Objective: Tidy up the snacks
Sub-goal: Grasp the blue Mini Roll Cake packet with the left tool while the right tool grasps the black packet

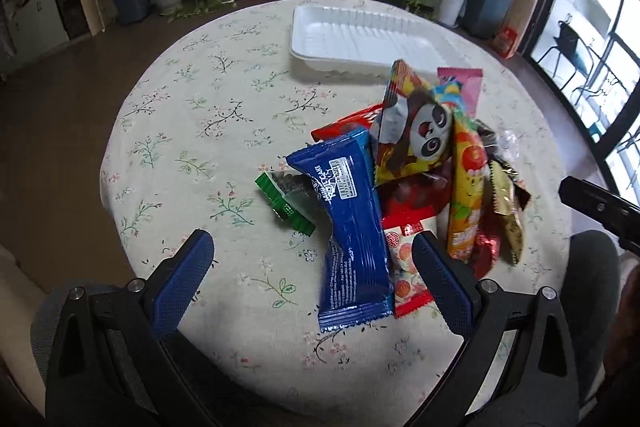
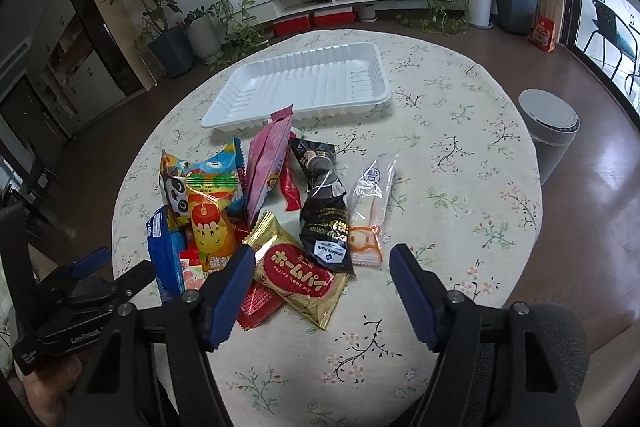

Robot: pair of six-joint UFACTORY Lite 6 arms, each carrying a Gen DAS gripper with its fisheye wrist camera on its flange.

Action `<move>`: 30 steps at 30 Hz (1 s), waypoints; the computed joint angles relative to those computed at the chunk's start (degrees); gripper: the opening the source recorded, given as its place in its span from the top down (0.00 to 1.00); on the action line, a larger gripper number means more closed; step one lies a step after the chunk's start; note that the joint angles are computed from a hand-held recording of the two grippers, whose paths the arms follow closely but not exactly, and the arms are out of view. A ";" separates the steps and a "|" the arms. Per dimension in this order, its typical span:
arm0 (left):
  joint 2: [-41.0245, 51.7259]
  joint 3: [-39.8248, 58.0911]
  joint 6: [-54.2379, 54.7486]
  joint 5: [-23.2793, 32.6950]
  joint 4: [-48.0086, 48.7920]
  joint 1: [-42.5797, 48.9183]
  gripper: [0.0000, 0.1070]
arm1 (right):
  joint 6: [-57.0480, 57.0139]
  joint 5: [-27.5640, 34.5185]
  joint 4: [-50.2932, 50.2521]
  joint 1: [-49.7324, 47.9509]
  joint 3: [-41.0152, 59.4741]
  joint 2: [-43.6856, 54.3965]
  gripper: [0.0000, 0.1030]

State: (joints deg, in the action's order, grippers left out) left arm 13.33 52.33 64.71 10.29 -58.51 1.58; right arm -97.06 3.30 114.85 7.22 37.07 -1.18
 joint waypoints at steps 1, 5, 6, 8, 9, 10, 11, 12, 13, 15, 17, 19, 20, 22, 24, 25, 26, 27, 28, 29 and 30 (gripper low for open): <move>1.69 1.37 -0.38 1.33 0.02 0.24 0.17 | -1.47 0.75 1.38 -0.36 0.21 0.72 0.35; 9.06 7.92 -5.30 7.39 3.85 1.82 0.49 | -0.90 5.08 0.20 -3.29 0.90 3.56 0.43; 10.13 8.94 -5.22 8.56 3.81 1.97 0.49 | 0.29 6.76 -1.27 -4.24 1.08 4.24 0.43; 11.82 10.45 -5.77 9.51 4.85 1.61 0.50 | -1.46 7.17 0.30 -4.67 1.42 5.11 0.43; 12.76 11.34 -5.98 10.39 5.22 1.47 0.50 | -2.79 6.99 1.38 -4.61 1.56 5.43 0.43; 13.51 12.06 -5.98 11.26 5.13 1.20 0.50 | -4.43 6.95 2.85 -4.46 1.69 5.79 0.43; 14.23 12.62 -5.46 11.89 4.75 0.91 0.50 | -4.76 7.09 2.98 -4.48 1.89 6.19 0.43; 15.21 13.49 -5.80 12.41 5.13 0.56 0.50 | -5.16 7.09 3.36 -4.36 2.02 6.52 0.43; 15.69 13.81 -6.07 12.72 5.28 0.31 0.50 | -5.70 7.08 3.86 -4.18 2.14 6.90 0.43; 16.35 13.99 -4.89 12.67 4.05 0.14 0.52 | -4.69 7.50 2.50 -4.42 2.16 7.21 0.43; 17.42 14.84 -5.16 12.69 4.42 0.38 0.72 | -4.69 7.66 2.30 -4.49 2.24 7.47 0.43; 18.44 16.03 -4.77 13.92 4.44 1.03 0.73 | -4.92 7.81 2.41 -4.78 2.28 7.57 0.43; 18.52 16.06 -4.21 14.26 3.92 1.23 0.73 | -4.52 7.83 1.99 -4.83 2.32 7.59 0.43; 18.60 16.00 -3.72 14.47 3.78 1.17 0.73 | -4.08 7.86 1.55 -4.83 2.37 7.63 0.43; 19.21 16.87 -4.87 15.40 5.32 1.45 0.73 | -4.00 7.84 1.30 -4.64 2.37 7.72 0.43; 19.68 17.54 -6.02 15.83 6.56 1.40 0.72 | -3.92 7.82 1.20 -4.49 2.43 7.87 0.43; 19.95 18.05 -6.40 16.19 6.73 1.49 0.72 | -3.82 7.74 1.08 -4.34 2.53 8.04 0.43; 20.69 18.93 -6.31 16.71 6.81 1.93 0.72 | -3.68 7.57 1.02 -4.16 2.71 8.24 0.43; 20.96 19.13 -5.95 16.70 6.39 1.83 0.72 | -3.51 7.44 0.89 -4.03 2.80 8.30 0.43; 21.06 19.15 -5.22 16.70 5.91 1.84 0.73 | -3.55 7.31 0.92 -3.93 2.79 8.17 0.43; 21.18 18.92 -3.51 16.64 4.83 2.24 0.73 | -4.25 7.09 1.66 -3.73 2.74 8.07 0.43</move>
